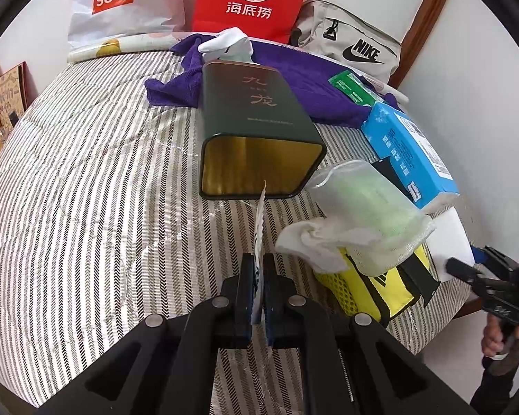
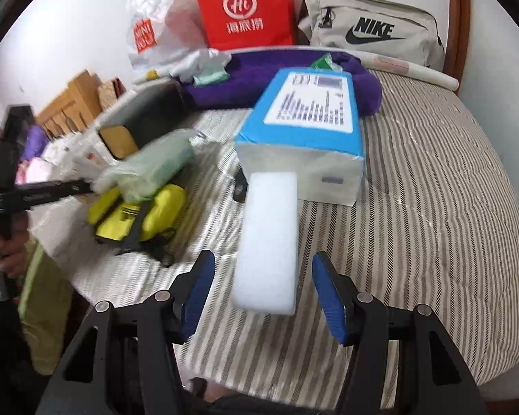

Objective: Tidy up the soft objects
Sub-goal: 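Grasp the white sponge with the right tool while the left tool holds the wrap, then carry the sponge onto the purple towel with the right tool while the left tool carries the fruit packet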

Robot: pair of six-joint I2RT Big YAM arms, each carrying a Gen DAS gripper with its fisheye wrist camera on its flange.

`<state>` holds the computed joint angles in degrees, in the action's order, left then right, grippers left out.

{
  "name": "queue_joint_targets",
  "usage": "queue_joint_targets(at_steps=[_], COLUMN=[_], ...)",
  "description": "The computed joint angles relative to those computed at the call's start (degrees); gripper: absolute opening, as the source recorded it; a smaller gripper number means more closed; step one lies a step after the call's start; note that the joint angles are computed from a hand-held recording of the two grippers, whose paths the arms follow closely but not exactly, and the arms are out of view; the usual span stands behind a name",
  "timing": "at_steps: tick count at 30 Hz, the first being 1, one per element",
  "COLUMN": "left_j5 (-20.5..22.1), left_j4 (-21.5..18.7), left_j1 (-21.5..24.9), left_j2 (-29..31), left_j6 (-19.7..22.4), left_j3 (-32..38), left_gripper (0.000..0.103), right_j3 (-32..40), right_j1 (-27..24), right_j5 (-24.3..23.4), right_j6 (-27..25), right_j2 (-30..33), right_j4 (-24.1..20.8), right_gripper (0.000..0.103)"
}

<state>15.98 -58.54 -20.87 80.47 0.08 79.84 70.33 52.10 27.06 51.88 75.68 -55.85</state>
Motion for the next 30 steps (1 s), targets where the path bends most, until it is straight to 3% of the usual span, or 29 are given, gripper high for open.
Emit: queue_joint_targets(at_steps=[1, 2, 3, 13, 30], left_j5=[-0.19, -0.54, -1.22, -1.41, 1.55], left_j4=[-0.04, -0.14, -0.28, -1.63, -0.98], left_j1=[0.03, 0.03, -0.01, -0.13, 1.69], left_j2=[-0.09, -0.25, -0.54, -0.39, -3.26], left_j6=[-0.04, 0.11, 0.30, -0.87, -0.87], left_j3=[0.03, 0.00, -0.08, -1.18, -1.07], left_gripper=[0.006, 0.006, 0.006, 0.006, 0.005], right_j3=[-0.27, -0.73, -0.74, -0.93, 1.25], right_j1=[-0.15, -0.25, -0.38, 0.79, 0.26], right_j5=[0.28, 0.56, 0.31, 1.49, -0.59], right_j6=[-0.22, -0.31, 0.10, 2.54, 2.76], right_j2=[0.16, 0.12, 0.16, -0.98, -1.60], right_j4=[0.58, 1.54, 1.20, -3.62, -4.70], right_gripper=[0.049, 0.031, 0.029, 0.029, 0.029])
